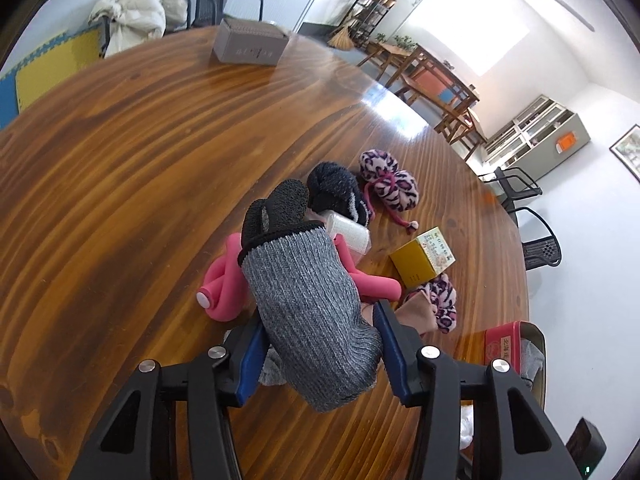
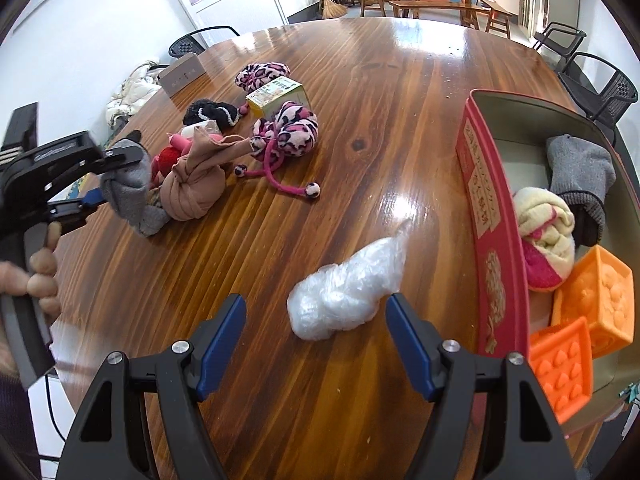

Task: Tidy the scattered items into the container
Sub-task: 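Grasp the grey sock with the left tool while the right grasps the white plastic bag, then carry the sock and plastic bag over the red box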

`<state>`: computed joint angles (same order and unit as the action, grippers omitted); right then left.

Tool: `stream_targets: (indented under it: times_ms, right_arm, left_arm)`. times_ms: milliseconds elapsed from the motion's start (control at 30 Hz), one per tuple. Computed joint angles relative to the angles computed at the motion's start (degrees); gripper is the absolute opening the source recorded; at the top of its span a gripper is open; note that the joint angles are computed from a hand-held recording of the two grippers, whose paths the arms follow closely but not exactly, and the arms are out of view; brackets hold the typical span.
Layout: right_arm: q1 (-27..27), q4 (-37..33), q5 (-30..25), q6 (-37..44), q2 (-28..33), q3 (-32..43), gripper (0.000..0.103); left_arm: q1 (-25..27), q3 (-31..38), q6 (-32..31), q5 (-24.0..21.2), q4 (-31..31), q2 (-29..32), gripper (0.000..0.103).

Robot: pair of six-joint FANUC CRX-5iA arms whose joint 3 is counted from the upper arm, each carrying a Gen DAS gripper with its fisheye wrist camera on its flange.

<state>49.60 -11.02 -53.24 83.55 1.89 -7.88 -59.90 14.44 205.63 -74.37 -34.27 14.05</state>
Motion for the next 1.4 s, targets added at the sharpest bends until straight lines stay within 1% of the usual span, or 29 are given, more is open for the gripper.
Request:
stream_targets:
  times_ms: [133,167,200,233,300,400,567,800,933,1067,1200,1300,1400]
  right_arm:
    - [1.15,2.13,0.26,-0.64,1.47,0.37,0.076]
    - [1.72,3.36,0.68,-1.24,1.62,-0.05,0.071]
    - [2.24,4.57,1.0,-1.73,1.84,-0.4,0.056]
    - [2.51,5.15,1.02,-1.8,2.02,-0.58,0.05]
    - [2.57,5.15,1.13,-1.63,1.88,-0.85,0.047]
    - [2.65,5.02,1.42,-0.74,0.73,-1.52,0.044]
    - [1.72,3.69,2.19,0.85,-3.16,-2.82,0.044]
    - [-1.68,3.92,3.6,-1.04,-10.36,-5.15,0.044]
    - [-4.34,5.84,4.86,-4.0,-13.42,-6.45,0.044]
    - [-8.48,6.81,5.14,-5.41,-15.9,-7.49,0.044]
    - [-12.35,7.48,5.4,-6.21,-17.0,-7.92,0.044]
    - [-14.89,7.46,5.52,-6.36,-17.35,-7.85,0.044]
    - [-16.98,7.2,5.92,-5.76,-17.56,-7.66,0.044]
  left_arm:
    - [-2.26,1.97,-0.12,-2.74,-2.09,0.0,0.052]
    - [-2.64,2.26,0.03,-3.18,-2.38,0.01,0.052]
    - [-3.09,2.66,0.18,-3.73,-2.64,0.09,0.052]
    - [-3.48,2.88,0.31,-4.07,-2.83,0.06,0.052]
    - [-4.38,3.73,0.51,-5.05,-3.19,0.34,0.052]
    - [-5.11,5.03,0.26,-5.83,-3.22,0.94,0.052]
    - [-6.4,8.37,-1.45,-6.55,-3.44,2.85,0.052]
    - [-7.1,16.8,-7.89,-6.33,-3.57,7.84,0.052]
    - [-6.94,23.45,-13.3,-5.49,-2.9,11.98,0.052]
    - [-6.3,30.77,-19.33,-4.32,-1.67,16.66,0.052]
    - [-5.4,41.13,-26.64,-4.57,-0.1,22.93,0.052]
    - [-4.75,50.37,-32.3,-6.08,0.81,28.15,0.052]
    - [-4.05,61.17,-37.87,-8.68,1.64,34.19,0.052]
